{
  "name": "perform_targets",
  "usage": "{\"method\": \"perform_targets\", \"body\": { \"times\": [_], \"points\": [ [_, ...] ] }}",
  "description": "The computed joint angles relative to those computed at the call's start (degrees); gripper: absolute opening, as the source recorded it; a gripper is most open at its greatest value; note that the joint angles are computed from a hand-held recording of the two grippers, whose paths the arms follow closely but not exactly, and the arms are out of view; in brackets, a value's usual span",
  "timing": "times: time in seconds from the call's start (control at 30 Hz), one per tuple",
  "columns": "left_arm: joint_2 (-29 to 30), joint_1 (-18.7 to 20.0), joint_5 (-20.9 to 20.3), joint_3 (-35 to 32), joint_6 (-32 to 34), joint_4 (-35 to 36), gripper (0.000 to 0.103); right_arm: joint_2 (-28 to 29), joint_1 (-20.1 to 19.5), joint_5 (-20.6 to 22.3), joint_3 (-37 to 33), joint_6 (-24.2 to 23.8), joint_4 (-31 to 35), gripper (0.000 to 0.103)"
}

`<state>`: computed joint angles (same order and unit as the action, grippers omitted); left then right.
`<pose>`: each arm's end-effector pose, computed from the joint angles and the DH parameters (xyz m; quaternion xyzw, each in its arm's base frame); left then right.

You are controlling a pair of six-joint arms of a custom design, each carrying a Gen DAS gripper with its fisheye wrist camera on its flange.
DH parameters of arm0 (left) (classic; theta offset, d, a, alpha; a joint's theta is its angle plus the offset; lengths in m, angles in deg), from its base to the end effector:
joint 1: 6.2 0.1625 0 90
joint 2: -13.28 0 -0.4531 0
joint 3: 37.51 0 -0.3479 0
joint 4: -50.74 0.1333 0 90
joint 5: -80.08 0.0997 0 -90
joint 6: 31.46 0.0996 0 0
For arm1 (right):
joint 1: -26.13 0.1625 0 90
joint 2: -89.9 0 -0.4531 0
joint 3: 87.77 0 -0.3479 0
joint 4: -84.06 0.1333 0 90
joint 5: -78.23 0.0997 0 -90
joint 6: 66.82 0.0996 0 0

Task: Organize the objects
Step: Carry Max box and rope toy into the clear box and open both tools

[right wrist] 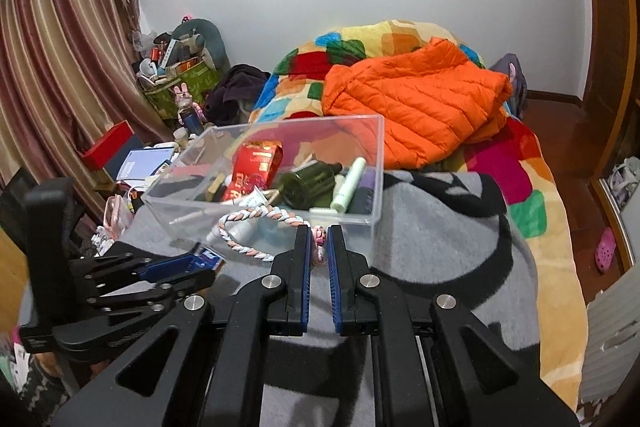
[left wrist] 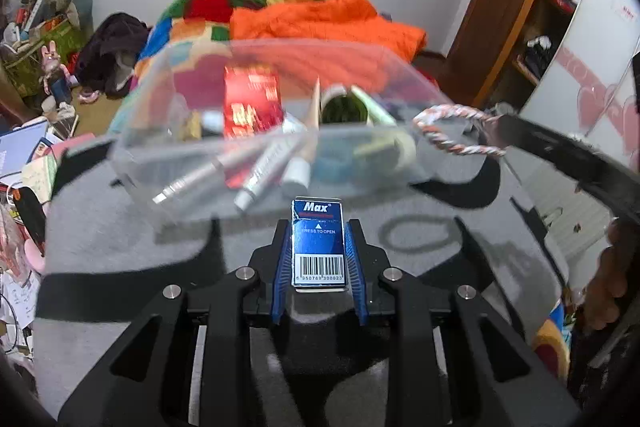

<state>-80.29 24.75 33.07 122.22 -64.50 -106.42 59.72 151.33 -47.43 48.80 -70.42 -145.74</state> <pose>-0.0795 -0.2823 0.2254 0.2063 0.9073 -0.2694 0.2485 0.3043 -0.3009 0.0439 0.2198 -0.8893 0.3432 0.2077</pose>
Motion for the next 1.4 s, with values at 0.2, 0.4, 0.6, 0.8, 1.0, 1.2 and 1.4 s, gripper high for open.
{"method": "perform_targets", "body": {
  "times": [0.2,0.4,0.6,0.8,1.0,1.2,1.4],
  "points": [
    [-7.19,-2.54,3.56,-2.54,-1.01,7.47,0.026,0.07,-0.38,0.20,-3.77,-1.04,1.90,0.007],
    [-5.82,0.57,6.17,-5.53,4.40,3.20,0.026,0.80,-0.34,-0.40,-8.05,-3.15,5.20,0.007],
    [0.49,9.14,1.94,-8.66,13.02,-7.06,0.026,1.89,-1.26,-0.15,-11.34,-3.93,8.91,0.007],
    [5.64,13.49,0.51,-10.07,16.29,-11.52,0.026,3.48,-2.81,0.44,-13.28,-3.83,12.20,0.007],
    [6.94,14.07,-0.36,-10.00,16.79,-12.10,0.026,4.79,-3.38,0.03,-13.62,-3.52,14.01,0.008],
    [4.43,12.20,0.54,-9.64,15.83,-10.17,0.026,2.82,-2.79,1.23,-12.68,-3.38,15.02,0.009],
    [-1.06,7.44,3.41,-8.21,12.99,-5.45,0.036,0.88,-0.89,1.11,-10.92,-3.28,14.02,0.015]
  ]
}}
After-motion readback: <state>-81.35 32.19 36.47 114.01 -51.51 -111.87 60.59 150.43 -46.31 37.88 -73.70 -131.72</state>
